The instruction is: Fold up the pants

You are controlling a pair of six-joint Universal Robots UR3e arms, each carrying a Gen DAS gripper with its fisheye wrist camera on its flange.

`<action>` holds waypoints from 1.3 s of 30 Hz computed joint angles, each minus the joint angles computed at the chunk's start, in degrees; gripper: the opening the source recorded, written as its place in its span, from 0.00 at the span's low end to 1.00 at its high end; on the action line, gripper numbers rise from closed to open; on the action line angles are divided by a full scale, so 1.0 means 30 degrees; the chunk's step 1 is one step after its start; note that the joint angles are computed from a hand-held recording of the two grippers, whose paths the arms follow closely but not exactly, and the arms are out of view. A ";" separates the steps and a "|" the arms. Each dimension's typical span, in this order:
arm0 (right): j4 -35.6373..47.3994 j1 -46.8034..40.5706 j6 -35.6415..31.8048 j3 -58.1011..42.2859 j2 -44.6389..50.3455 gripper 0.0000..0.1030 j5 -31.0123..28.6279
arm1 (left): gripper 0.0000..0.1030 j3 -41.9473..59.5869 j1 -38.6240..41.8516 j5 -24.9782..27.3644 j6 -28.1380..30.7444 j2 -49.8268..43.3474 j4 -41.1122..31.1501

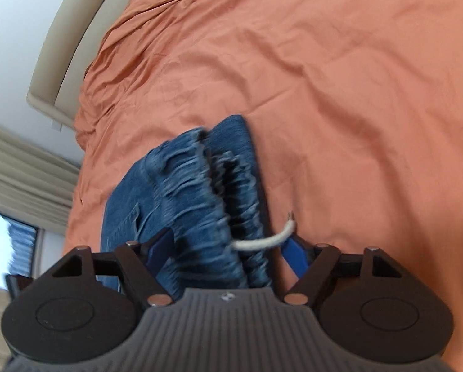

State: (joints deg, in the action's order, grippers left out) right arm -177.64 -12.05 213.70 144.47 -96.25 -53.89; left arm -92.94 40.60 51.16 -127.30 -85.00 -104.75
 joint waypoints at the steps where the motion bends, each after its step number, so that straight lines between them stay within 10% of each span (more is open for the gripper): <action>1: -0.0828 -0.0539 -0.0173 0.0331 0.0693 0.67 0.0831 | 0.64 0.0015 0.0079 -0.0430 -0.0194 -0.0505 -0.0114; 7: -0.5284 -0.1258 -0.0651 0.0212 0.5262 0.53 0.3400 | 0.62 0.0280 -0.0233 -0.1263 -0.0191 -0.2082 0.0162; 16: -0.3346 0.0736 -0.1091 -0.1164 0.3340 0.27 0.0958 | 0.08 -0.0307 -0.0355 -0.1344 -0.0167 -0.0377 0.0464; 23: 0.3572 0.3631 -0.1346 -0.4963 -0.0578 0.23 -0.2745 | 0.06 0.1527 0.0360 -0.1116 0.1358 0.1728 -0.2551; 29: 0.7912 0.6695 -0.0339 -0.8792 -0.1826 0.22 -0.5388 | 0.06 0.5227 0.3650 -0.0487 0.6471 0.2806 -0.8752; 39: 0.7211 1.3491 0.3642 -1.5904 0.4450 0.22 -0.8343 | 0.06 1.4572 1.0014 0.1001 1.1833 -0.0871 -1.5564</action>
State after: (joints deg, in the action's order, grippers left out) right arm -156.01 28.42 224.62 96.76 -82.90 -78.92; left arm -49.23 70.64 54.16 -91.80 -87.62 -151.44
